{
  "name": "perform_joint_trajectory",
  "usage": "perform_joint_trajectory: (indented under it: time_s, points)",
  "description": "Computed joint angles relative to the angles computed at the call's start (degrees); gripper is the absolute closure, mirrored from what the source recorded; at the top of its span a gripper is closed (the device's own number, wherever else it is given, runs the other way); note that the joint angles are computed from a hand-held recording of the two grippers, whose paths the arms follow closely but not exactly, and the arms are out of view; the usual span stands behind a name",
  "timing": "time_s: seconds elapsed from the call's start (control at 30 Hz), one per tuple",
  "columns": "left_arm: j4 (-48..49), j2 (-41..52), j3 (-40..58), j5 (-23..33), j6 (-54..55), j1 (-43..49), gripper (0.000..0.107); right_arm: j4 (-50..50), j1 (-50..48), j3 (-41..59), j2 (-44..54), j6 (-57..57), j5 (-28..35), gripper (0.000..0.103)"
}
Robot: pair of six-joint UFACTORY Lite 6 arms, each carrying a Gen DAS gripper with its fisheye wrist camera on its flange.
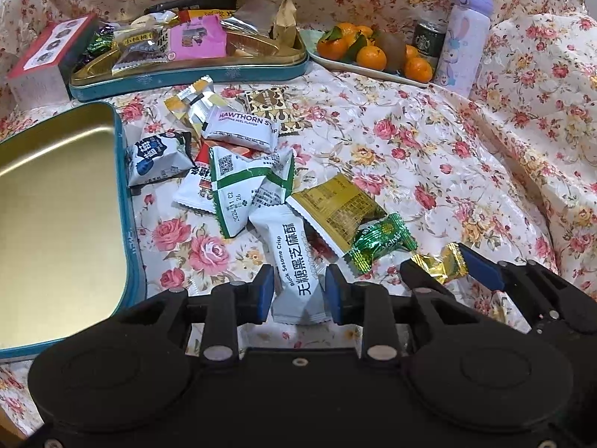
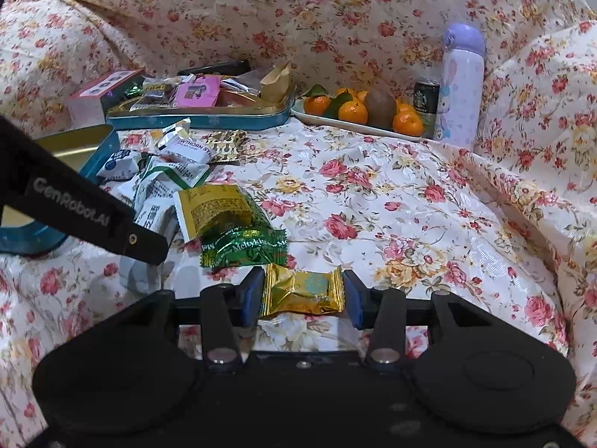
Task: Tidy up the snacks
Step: 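Close the left gripper on the white sesame crisp packet while the right gripper grasps the gold-foil candy, then lift the white packet with the left gripper while the right gripper lifts the gold candy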
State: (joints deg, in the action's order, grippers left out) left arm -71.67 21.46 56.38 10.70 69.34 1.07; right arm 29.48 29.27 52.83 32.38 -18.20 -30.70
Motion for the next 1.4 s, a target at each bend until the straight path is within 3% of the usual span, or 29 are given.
perform_joint_trajectory:
  time_s: [0.27, 0.63, 0.77, 1.1, 1.27, 1.4]
  points:
    - [-1.68, 3.07, 2.51, -1.02, 0.67, -0.31, 0.068, -0.67, -0.59, -2.29, -1.66, 2.59, -0.09, 0.056]
    - [5.95, 0.82, 0.89, 2.06, -7.28, 2.68, 0.077, 2.06, 0.21, -4.67, -5.36, 6.46, -0.86, 0.047]
    - [-0.18, 0.09, -1.39, 2.19, -0.06, 3.93, 0.072, 0.58, -0.3, -6.58, -8.9, 13.03, 1.41, 0.047]
    - [-20.02, -1.0, -4.46, -1.82, 22.02, 1.68, 0.071, -20.01, -3.54, -4.53, -8.95, 44.01, 11.19, 0.047]
    - [-11.98, 0.37, -2.53, 2.59, 12.47, 4.89, 0.071, -16.38, -4.08, 0.81, -5.53, 39.53, 13.62, 0.047]
    - [-3.97, 2.3, 0.34, 7.55, 3.72, 7.87, 0.071, -26.86, -7.0, 7.18, -0.17, 48.26, 14.14, 0.047]
